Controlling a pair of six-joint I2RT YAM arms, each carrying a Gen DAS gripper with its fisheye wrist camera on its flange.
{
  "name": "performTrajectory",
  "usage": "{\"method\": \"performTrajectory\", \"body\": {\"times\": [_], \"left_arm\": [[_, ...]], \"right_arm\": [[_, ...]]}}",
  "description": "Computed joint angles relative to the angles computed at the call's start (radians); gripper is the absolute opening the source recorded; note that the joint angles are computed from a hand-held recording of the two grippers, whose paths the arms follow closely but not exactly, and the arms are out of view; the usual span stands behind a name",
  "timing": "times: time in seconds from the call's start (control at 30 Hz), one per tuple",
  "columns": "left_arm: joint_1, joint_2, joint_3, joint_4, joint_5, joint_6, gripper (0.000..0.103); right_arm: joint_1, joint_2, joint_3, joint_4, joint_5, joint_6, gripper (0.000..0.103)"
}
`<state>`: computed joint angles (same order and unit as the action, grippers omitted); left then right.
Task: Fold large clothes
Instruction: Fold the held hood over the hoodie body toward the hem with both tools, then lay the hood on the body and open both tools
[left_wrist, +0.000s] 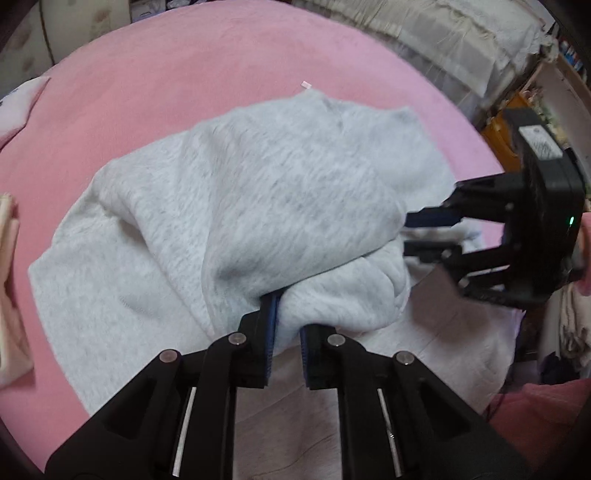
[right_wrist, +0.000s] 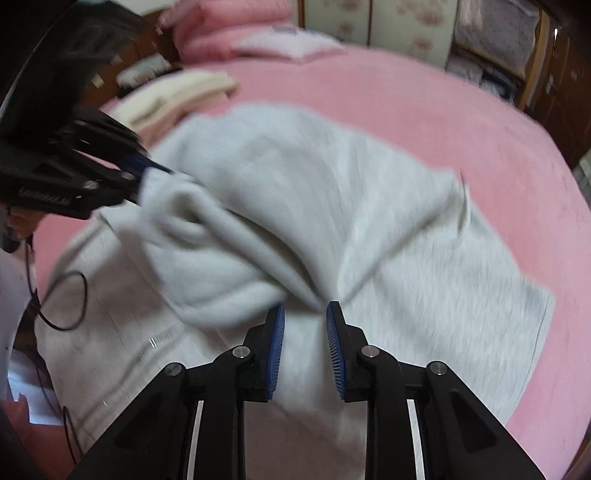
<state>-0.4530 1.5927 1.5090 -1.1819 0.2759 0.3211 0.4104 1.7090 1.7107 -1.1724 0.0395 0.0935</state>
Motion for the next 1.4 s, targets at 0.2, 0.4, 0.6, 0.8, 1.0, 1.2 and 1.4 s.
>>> {"method": "performTrajectory", "body": {"times": [0.2,0.4,0.6,0.8,1.0,1.2,1.4], "left_arm": [[-0.027,-0.009,0.067,-0.048,-0.057,-0.173,0.011],[-0.059,-0.002,0.157,-0.137,-0.08,-0.307,0.011],[-0.129,0.116,0.233,-0.134,-0.113,-0.432,0.011],[-0.103,0.1,0.189,-0.091,-0.085,-0.413,0.011],[-0.025,0.127,0.24,-0.155,-0.017,-0.332,0.012],[-0.011,0.159,0.274,-0.166,0.042,-0.287,0.014],[0.03,0.17,0.282,-0.205,0.096,-0.247,0.04]], "right_arm": [[-0.076,-0.075,-0.024,-0.063,-0.011,0.114,0.033],[-0.194,-0.104,0.027,-0.061,-0.126,0.271,0.037],[-0.163,-0.042,0.054,0.01,-0.235,0.493,0.037],[-0.163,0.028,0.035,0.003,-0.397,0.625,0.044],[-0.167,-0.009,-0.047,0.076,-0.481,0.696,0.076],[-0.132,-0.009,-0.142,0.225,-0.537,0.757,0.091],[-0.082,0.137,-0.093,0.258,-0.535,0.767,0.034]]}}
